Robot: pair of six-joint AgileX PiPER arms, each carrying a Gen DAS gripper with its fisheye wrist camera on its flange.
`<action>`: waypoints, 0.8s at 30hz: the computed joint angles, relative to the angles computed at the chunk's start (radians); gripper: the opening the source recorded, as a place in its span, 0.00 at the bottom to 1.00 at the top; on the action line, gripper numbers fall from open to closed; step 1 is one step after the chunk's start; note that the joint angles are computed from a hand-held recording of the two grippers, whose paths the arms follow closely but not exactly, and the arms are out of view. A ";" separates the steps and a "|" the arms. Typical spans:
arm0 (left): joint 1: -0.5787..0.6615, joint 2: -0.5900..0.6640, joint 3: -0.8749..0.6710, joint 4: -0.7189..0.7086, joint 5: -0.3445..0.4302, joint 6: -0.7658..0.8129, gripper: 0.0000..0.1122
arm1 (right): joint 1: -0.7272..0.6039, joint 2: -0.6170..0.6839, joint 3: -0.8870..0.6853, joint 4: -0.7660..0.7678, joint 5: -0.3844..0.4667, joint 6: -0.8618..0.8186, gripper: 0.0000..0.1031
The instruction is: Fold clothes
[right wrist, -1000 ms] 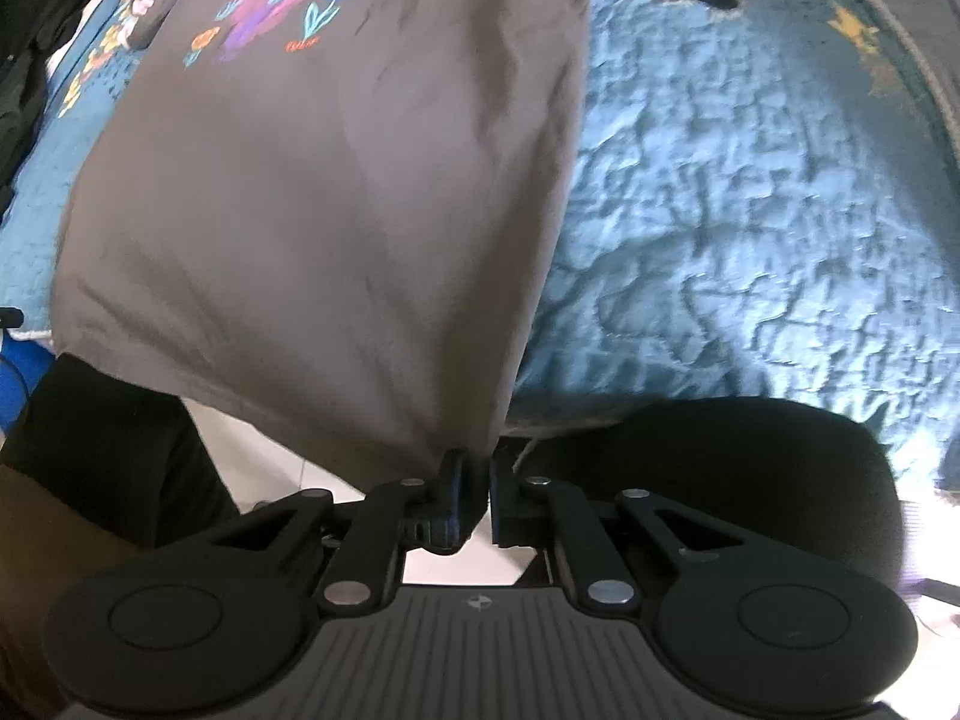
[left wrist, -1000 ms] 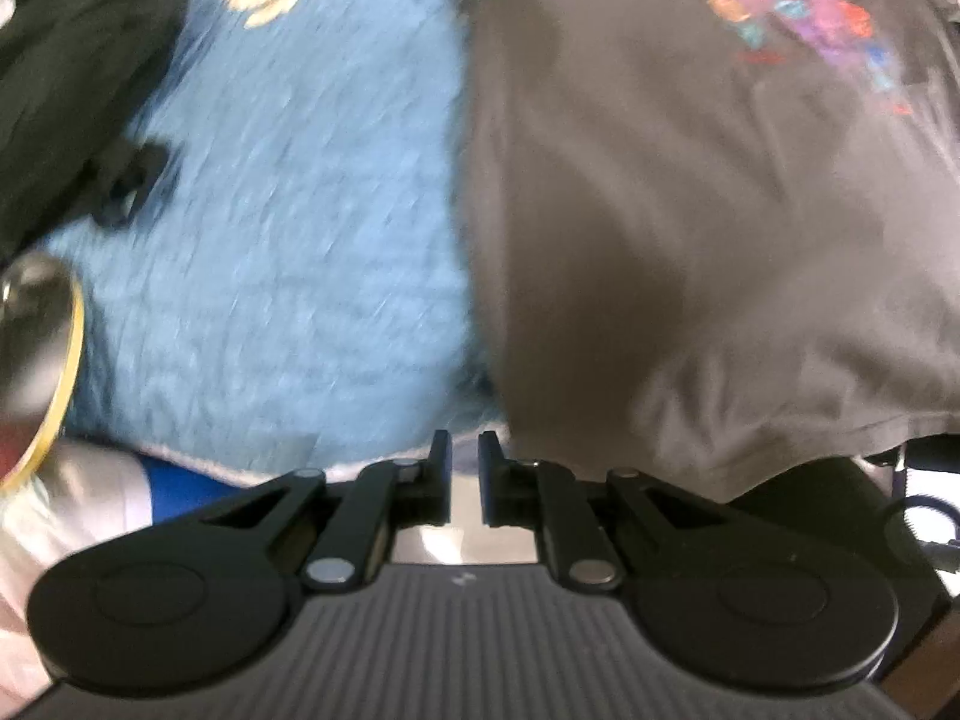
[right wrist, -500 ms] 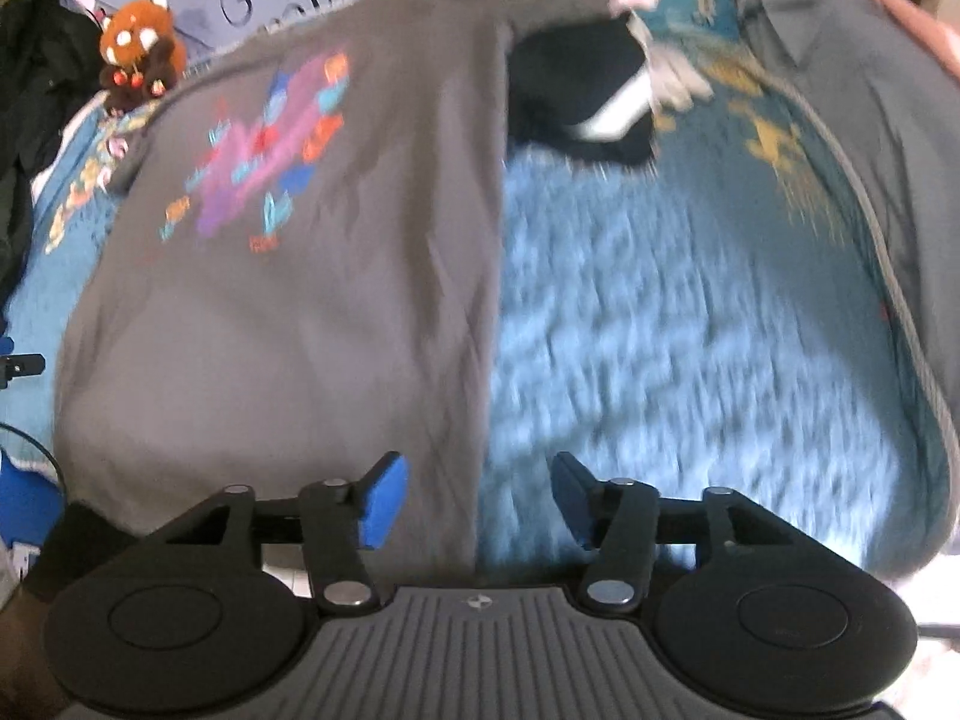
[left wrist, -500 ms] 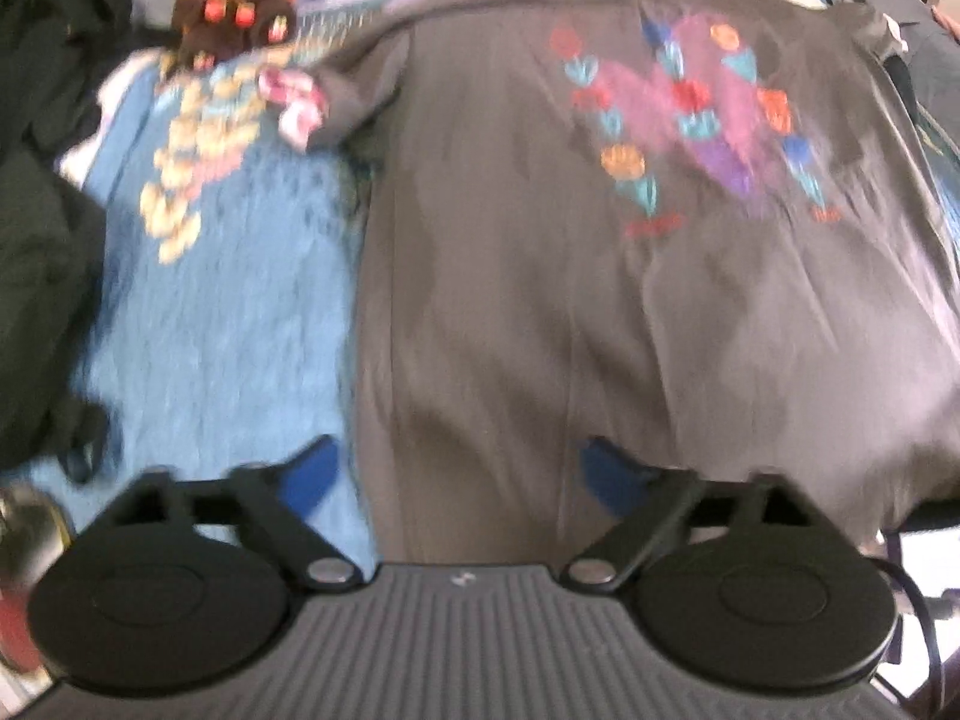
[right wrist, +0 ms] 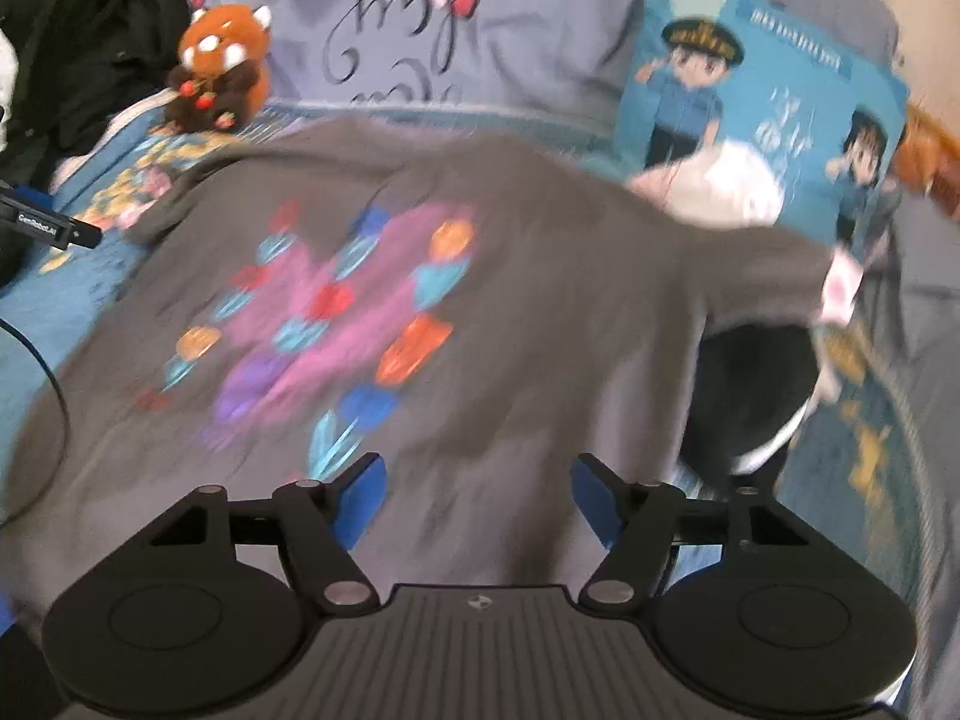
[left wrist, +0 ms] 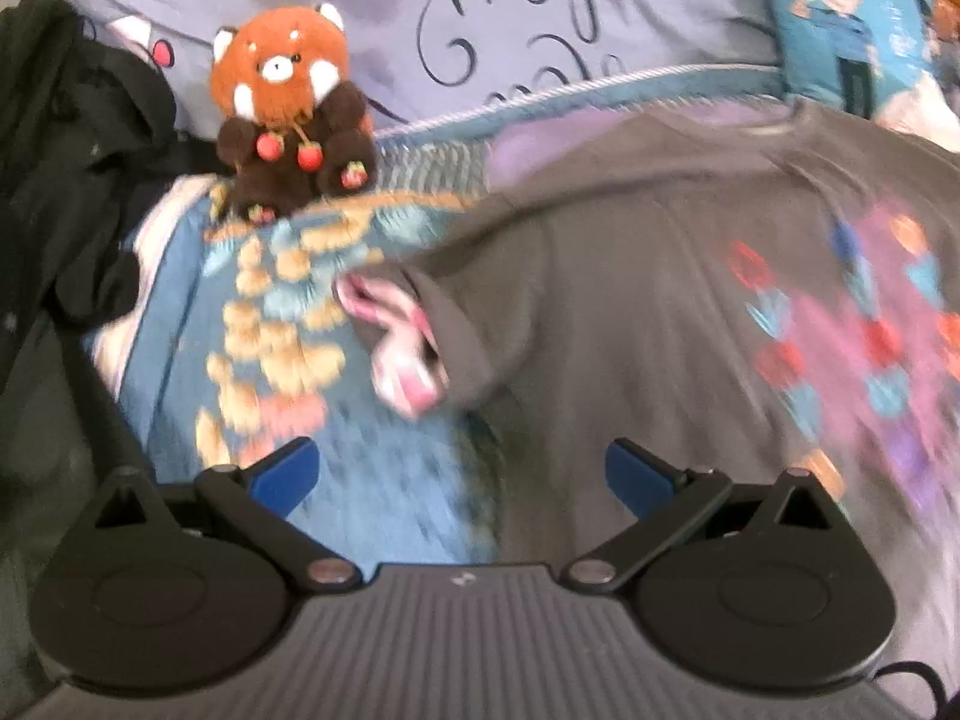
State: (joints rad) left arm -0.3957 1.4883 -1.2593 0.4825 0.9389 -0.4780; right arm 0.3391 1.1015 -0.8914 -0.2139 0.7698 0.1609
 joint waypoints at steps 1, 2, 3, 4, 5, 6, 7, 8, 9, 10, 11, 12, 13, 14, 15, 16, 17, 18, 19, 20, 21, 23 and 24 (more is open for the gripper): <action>0.023 0.046 -0.041 -0.001 -0.014 0.028 0.91 | -0.047 0.024 -0.019 0.010 -0.025 -0.030 0.68; 0.044 0.092 -0.084 -0.004 -0.025 0.055 0.91 | -0.095 0.047 -0.040 0.024 -0.048 -0.066 0.68; 0.064 0.134 -0.125 -0.020 -0.030 0.079 0.91 | -0.154 0.067 -0.064 0.052 -0.067 -0.116 0.68; 0.083 0.177 -0.169 -0.036 -0.031 0.103 0.91 | -0.219 0.085 -0.088 0.082 -0.090 -0.163 0.70; 0.100 0.221 -0.216 -0.053 -0.030 0.126 0.91 | -0.282 0.107 -0.118 0.122 -0.107 -0.215 0.74; 0.116 0.265 -0.265 -0.068 -0.025 0.149 0.91 | -0.347 0.136 -0.159 0.184 -0.109 -0.283 0.75; 0.125 0.303 -0.309 -0.079 -0.016 0.157 0.91 | -0.402 0.175 -0.210 0.245 -0.101 -0.349 0.75; 0.136 0.338 -0.349 -0.092 -0.009 0.167 0.91 | -0.443 0.217 -0.264 0.289 -0.084 -0.403 0.75; 0.144 0.366 -0.382 -0.098 -0.001 0.179 0.91 | -0.478 0.261 -0.320 0.330 -0.062 -0.452 0.75; 0.152 0.394 -0.416 -0.105 0.008 0.190 0.91 | -0.503 0.307 -0.378 0.374 -0.034 -0.501 0.75; 0.160 0.422 -0.452 -0.110 0.018 0.202 0.91 | -0.515 0.345 -0.425 0.400 -0.014 -0.527 0.75; 0.167 0.442 -0.476 -0.112 0.025 0.223 0.91 | -0.503 0.364 -0.442 0.399 -0.018 -0.522 0.75; 0.174 0.456 -0.494 -0.118 0.033 0.245 0.91 | -0.491 0.384 -0.460 0.398 -0.022 -0.517 0.75; 0.179 0.469 -0.507 -0.122 0.041 0.264 0.91 | -0.480 0.404 -0.479 0.397 -0.025 -0.512 0.75; 0.185 0.481 -0.520 -0.127 0.049 0.282 0.91 | -0.469 0.425 -0.498 0.397 -0.027 -0.508 0.75; 0.189 0.481 -0.515 -0.128 0.047 0.292 0.91 | -0.459 0.445 -0.518 0.397 -0.029 -0.504 0.75; 0.197 0.480 -0.507 -0.137 0.043 0.303 0.91 | -0.448 0.460 -0.531 0.402 -0.033 -0.500 0.75; 0.209 0.482 -0.501 -0.147 0.040 0.310 0.91 | -0.437 0.464 -0.527 0.417 -0.041 -0.495 0.75; 0.222 0.485 -0.495 -0.158 0.037 0.319 0.91 | -0.427 0.467 -0.521 0.437 -0.049 -0.493 0.75; 0.237 0.487 -0.486 -0.181 0.031 0.336 0.91 | -0.418 0.467 -0.508 0.464 -0.056 -0.498 0.75; 0.253 0.490 -0.479 -0.204 0.025 0.355 0.91 | -0.410 0.466 -0.496 0.486 -0.060 -0.505 0.75; 0.281 0.483 -0.446 -0.252 -0.011 0.392 0.91 | -0.389 0.462 -0.469 0.511 -0.071 -0.519 0.75; 0.295 0.474 -0.422 -0.278 -0.041 0.413 0.91 | -0.377 0.459 -0.457 0.509 -0.077 -0.521 0.75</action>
